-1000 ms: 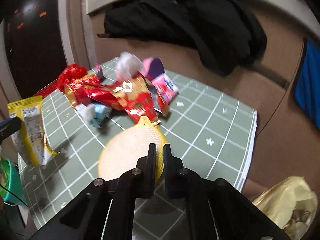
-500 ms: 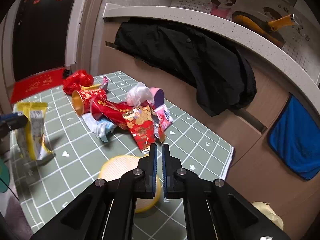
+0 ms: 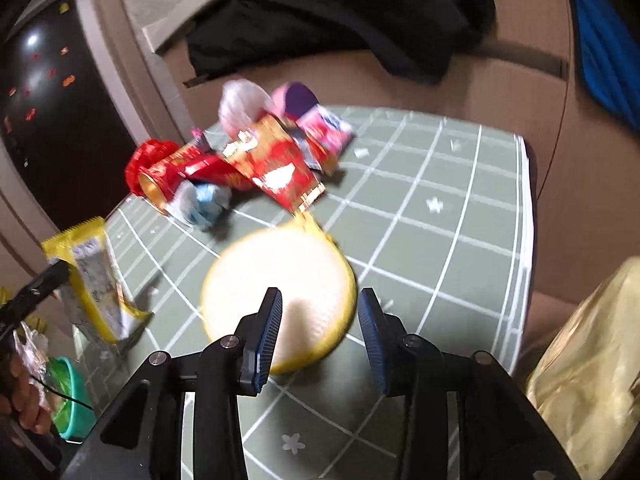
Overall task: Collect trash
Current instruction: 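Grasp the yellow snack wrapper with the left tool while the right tool grasps the yellow sponge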
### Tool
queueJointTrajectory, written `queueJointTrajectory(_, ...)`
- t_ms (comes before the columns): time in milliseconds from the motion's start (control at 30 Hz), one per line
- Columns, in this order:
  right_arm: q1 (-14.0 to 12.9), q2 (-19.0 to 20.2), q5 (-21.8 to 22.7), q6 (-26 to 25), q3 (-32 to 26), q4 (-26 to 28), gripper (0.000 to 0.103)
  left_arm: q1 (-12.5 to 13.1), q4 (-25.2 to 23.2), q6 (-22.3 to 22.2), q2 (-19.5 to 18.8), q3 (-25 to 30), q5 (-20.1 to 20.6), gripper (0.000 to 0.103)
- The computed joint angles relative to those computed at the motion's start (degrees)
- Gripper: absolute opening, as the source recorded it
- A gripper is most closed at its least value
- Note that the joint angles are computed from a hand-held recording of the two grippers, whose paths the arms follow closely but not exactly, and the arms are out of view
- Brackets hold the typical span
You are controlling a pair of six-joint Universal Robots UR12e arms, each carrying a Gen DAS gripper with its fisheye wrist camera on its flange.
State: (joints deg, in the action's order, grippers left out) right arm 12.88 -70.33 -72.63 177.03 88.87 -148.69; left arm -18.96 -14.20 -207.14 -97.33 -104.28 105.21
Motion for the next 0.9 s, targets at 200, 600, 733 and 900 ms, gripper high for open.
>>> queueJointTrajectory(200, 0.0, 0.9, 1.0, 3.4, 0.0, -0.9, 0.039, -0.8, 0.0, 2.4, -0.5, 0.8, 2.6, 0.019)
queueJointTrajectory(600, 1.8, 0.3, -2.3, -3.4, -0.2, -2.3, 0.011, -0.9, 1.2, 3.3, 0.0, 0.5, 3.3, 0.019)
queueJointTrajectory(733, 1.4, -0.7, -3.1, -4.2, 0.0, -4.1, 0.01, -1.0, 1.9, 3.1, 0.2, 0.1, 3.0, 0.019)
queueJointTrajectory(900, 1.3, -1.8, -6.0, -5.6, 0.1, -6.6, 0.01, -0.9, 2.5, 2.8, 0.4, -0.1, 2.3, 0.019)
